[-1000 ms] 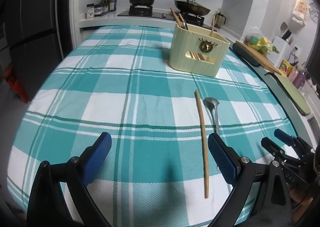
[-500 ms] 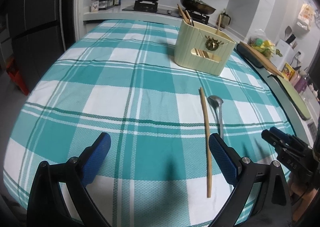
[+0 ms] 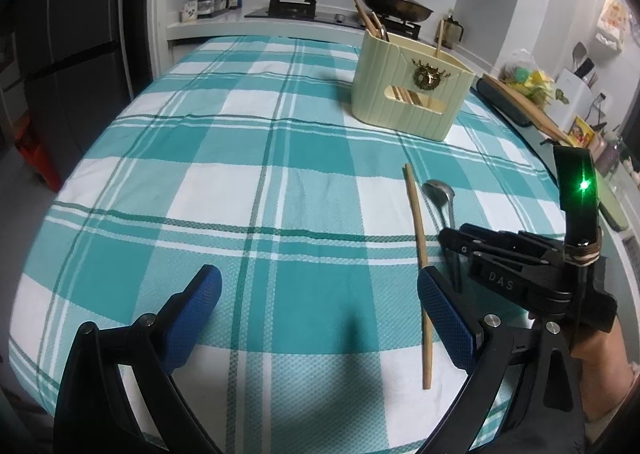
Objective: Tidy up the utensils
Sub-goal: 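Align the right tool over the steel spoon while the left tool aligns over the chopstick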
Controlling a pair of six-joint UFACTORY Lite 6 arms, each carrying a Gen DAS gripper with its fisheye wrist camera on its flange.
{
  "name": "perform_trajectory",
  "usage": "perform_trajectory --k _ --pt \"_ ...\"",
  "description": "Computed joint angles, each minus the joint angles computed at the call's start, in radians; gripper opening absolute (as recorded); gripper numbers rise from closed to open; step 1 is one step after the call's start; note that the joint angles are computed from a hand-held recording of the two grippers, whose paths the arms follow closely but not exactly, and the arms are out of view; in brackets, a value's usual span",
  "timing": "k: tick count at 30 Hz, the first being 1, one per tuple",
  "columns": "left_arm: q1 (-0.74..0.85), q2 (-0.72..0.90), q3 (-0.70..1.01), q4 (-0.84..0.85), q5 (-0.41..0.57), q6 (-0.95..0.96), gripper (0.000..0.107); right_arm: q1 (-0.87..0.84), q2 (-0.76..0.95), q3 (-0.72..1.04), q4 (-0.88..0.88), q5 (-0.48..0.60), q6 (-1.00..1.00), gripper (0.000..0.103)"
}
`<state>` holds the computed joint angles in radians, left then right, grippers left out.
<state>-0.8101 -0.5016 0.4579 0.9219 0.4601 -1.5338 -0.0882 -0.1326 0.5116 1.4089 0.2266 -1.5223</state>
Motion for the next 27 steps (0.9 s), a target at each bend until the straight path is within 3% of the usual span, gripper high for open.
perform_trajectory --k 3,7,16,19,23,27 --pt "0.009 0.02 -0.001 -0.003 -0.025 0.0 0.099 -0.039 -0.039 -0.044 0.063 -0.017 -0.097 0.028" --pt "-0.004 0.054 0.01 0.022 -0.042 -0.026 0.099 -0.177 -0.093 -0.069 -0.147 -0.002 0.038 0.028" --pt "-0.058 0.125 0.042 0.06 -0.045 -0.069 0.099 -0.491 -0.129 -0.068 -0.257 0.164 -0.023 0.034" --pt "-0.059 0.172 0.073 0.068 -0.062 -0.055 0.099 -0.534 -0.098 -0.034 -0.294 0.217 0.024 0.046" --pt "-0.038 0.309 0.176 0.056 -0.126 0.037 0.099 -0.524 -0.129 -0.053 -0.304 0.214 0.065 0.047" --pt "-0.045 0.508 0.323 0.172 -0.11 -0.019 0.098 -0.503 -0.186 -0.092 -0.283 0.19 0.054 0.047"
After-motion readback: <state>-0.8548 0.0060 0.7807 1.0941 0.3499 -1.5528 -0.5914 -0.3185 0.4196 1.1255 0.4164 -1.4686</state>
